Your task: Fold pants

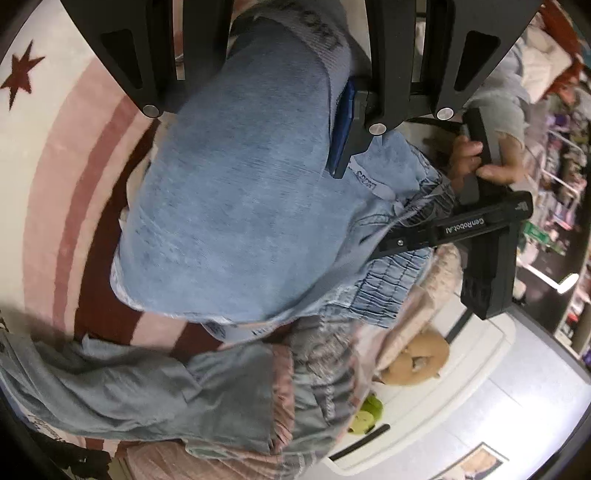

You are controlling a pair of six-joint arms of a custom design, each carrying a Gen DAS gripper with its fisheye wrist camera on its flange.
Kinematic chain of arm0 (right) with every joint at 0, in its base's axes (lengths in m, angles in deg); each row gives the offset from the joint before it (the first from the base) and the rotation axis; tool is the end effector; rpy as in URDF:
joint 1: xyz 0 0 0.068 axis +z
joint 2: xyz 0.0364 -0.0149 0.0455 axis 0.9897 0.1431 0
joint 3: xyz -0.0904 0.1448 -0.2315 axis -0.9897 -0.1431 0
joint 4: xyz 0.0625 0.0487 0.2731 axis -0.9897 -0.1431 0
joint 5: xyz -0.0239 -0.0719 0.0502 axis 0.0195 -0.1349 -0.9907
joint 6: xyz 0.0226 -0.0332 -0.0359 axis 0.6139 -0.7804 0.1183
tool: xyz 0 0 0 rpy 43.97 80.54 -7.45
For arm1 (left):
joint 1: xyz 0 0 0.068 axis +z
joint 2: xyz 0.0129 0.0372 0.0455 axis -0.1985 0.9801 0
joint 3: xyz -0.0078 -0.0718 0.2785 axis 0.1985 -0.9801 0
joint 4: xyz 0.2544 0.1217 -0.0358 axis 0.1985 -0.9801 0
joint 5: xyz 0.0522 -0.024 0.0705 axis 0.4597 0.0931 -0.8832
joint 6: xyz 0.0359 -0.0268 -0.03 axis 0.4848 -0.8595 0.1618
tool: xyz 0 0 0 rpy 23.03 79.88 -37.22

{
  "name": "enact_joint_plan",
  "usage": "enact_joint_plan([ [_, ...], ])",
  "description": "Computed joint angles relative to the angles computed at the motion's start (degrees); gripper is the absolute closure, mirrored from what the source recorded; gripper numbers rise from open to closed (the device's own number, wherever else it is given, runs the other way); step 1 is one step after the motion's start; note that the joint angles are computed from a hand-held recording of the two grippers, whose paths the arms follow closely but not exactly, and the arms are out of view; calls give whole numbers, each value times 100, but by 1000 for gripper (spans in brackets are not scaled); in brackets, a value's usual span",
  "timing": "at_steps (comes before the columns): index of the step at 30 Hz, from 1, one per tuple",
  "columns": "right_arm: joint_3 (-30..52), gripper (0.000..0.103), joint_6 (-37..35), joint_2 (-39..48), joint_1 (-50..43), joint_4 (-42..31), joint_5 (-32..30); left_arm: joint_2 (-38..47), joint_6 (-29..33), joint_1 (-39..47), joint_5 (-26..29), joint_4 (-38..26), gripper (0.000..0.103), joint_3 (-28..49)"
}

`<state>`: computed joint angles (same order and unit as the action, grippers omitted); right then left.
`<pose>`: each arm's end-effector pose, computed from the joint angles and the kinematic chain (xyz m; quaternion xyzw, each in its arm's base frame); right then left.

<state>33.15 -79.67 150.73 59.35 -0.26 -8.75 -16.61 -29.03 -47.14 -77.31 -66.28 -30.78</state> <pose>0.2566 -0.0820 0.2046 -0.3163 0.8762 0.3438 0.1183 0.1996 -0.1377 0.1857 -0.1510 0.9330 -0.1767 0.2750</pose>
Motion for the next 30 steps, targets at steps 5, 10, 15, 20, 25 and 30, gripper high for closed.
enact_joint_plan([
  [5,132,73,0,236,-129,-7,-24,-62,68,-242,-353,-132,61,190],
  [10,324,75,-191,-80,-292,-218,-247,19,128,-167,-213,-20,61,358],
  [15,329,75,-132,81,-415,-70,-123,508,181,-44,-30,142,57,363],
  [20,186,61,-3,114,-416,213,-12,301,39,-81,-87,-18,46,272],
  [25,332,58,-387,-27,-669,2,108,30,-204,-526,-758,-930,43,660],
  [30,745,52,-1043,-173,-1265,-383,185,-386,-533,-1299,-2112,-1946,35,1207],
])
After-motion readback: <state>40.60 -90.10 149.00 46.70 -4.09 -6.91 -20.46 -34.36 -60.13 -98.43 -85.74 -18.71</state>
